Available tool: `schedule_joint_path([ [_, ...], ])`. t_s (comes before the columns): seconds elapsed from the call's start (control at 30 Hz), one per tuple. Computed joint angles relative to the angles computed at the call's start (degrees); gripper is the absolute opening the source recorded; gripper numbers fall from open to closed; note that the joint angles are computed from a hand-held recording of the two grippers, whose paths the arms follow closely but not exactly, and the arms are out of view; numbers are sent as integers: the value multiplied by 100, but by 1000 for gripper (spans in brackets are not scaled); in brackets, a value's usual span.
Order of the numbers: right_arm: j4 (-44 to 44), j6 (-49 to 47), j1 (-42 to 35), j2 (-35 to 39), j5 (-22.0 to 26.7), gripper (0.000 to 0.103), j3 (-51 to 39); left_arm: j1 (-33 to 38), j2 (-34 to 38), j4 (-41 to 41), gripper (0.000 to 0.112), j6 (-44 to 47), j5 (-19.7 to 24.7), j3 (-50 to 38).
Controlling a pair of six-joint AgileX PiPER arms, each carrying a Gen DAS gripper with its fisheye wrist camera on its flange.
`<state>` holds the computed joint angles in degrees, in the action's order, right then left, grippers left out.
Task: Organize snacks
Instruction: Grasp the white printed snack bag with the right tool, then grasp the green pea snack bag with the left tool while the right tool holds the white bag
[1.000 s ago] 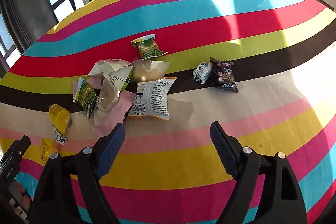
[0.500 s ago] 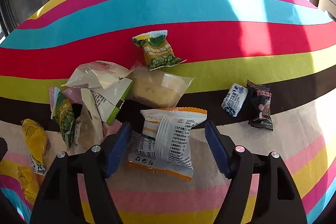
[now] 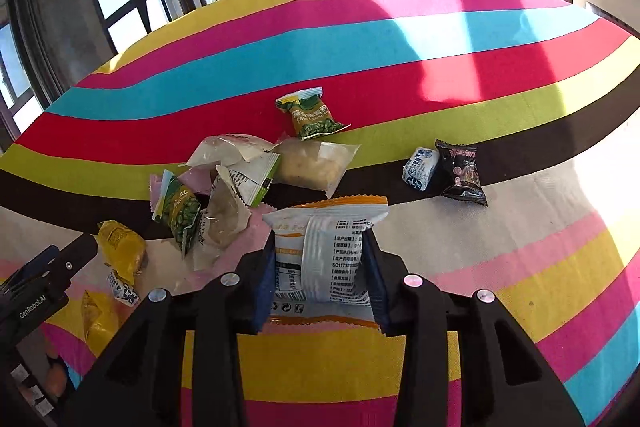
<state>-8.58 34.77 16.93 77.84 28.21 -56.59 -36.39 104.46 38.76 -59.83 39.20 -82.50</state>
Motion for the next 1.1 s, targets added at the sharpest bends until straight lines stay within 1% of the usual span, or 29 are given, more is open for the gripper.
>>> schedule_joint_path([
  [0.07,-98,171,137,-90,-27,39,114,-163,104,349,101,-168,273,-150],
  [0.1,-212,339,234,-64,-79,39,144,-214,141,424,101,-166,330,-205],
  [0.27,-370,567,445,-312,-127,39,383,-345,227,449,101,-73,366,-349],
  [0.37,-627,806,581,-437,-130,39,482,-415,290,507,101,-75,422,-435],
  [0.5,-642,826,624,-590,-132,39,590,-466,383,527,101,-58,462,-553],
  [0.67,-492,694,577,-870,-120,39,763,-521,549,452,101,76,509,-793],
  [0.83,-28,275,431,-1281,-68,39,1038,-606,760,330,101,292,487,-1105],
  [0.9,173,117,371,-1469,-32,39,1167,-580,862,73,101,544,339,-1237],
  [1.0,381,-51,299,-1769,26,39,1366,-497,958,-391,101,1070,-44,-1297],
  [1.03,458,-136,265,-1882,45,39,1435,-475,905,-454,101,1201,-245,-1168],
  [1.1,633,-307,193,-2095,55,39,1569,-471,711,-324,101,1302,-686,-714],
])
